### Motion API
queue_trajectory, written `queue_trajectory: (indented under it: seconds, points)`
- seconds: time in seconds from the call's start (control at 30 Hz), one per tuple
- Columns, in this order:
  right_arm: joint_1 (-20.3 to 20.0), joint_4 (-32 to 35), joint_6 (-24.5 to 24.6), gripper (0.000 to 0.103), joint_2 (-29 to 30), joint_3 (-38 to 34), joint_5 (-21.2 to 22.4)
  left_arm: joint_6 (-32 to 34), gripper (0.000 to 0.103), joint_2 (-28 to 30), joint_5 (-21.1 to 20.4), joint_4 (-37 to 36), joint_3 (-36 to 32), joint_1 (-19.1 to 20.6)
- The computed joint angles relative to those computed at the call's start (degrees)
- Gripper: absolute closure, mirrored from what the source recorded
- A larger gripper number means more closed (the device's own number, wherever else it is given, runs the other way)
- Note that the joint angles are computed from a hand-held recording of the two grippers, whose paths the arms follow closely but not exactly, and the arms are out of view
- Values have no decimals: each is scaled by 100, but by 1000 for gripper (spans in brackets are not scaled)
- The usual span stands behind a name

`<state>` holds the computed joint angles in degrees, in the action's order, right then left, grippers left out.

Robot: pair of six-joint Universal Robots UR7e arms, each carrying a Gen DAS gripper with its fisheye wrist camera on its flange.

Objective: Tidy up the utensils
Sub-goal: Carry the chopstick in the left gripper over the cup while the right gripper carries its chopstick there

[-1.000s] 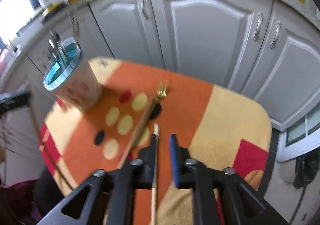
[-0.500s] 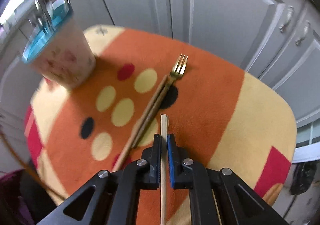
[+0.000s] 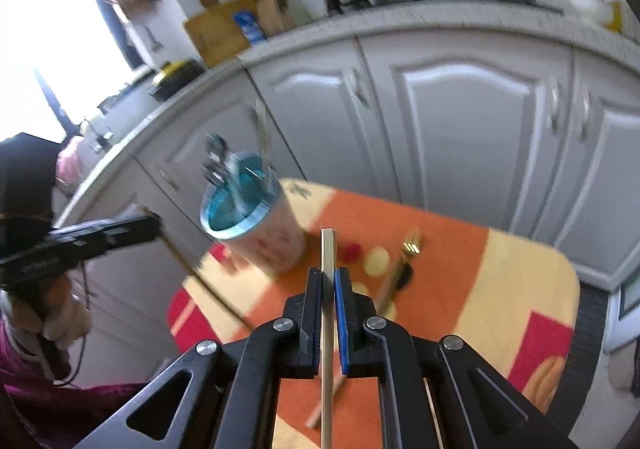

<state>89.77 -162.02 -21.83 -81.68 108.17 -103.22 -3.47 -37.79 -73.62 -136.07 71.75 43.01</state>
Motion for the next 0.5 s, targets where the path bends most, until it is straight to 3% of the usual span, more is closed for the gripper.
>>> queue_trajectory:
  seconds: [0.3, 0.5]
  points:
    - [646, -175, -157, 97, 641, -813, 208, 185, 99, -206, 170, 72, -279, -22]
    - [924, -219, -177, 97, 1319, -1603, 348, 433, 99, -232, 513, 215, -791, 11]
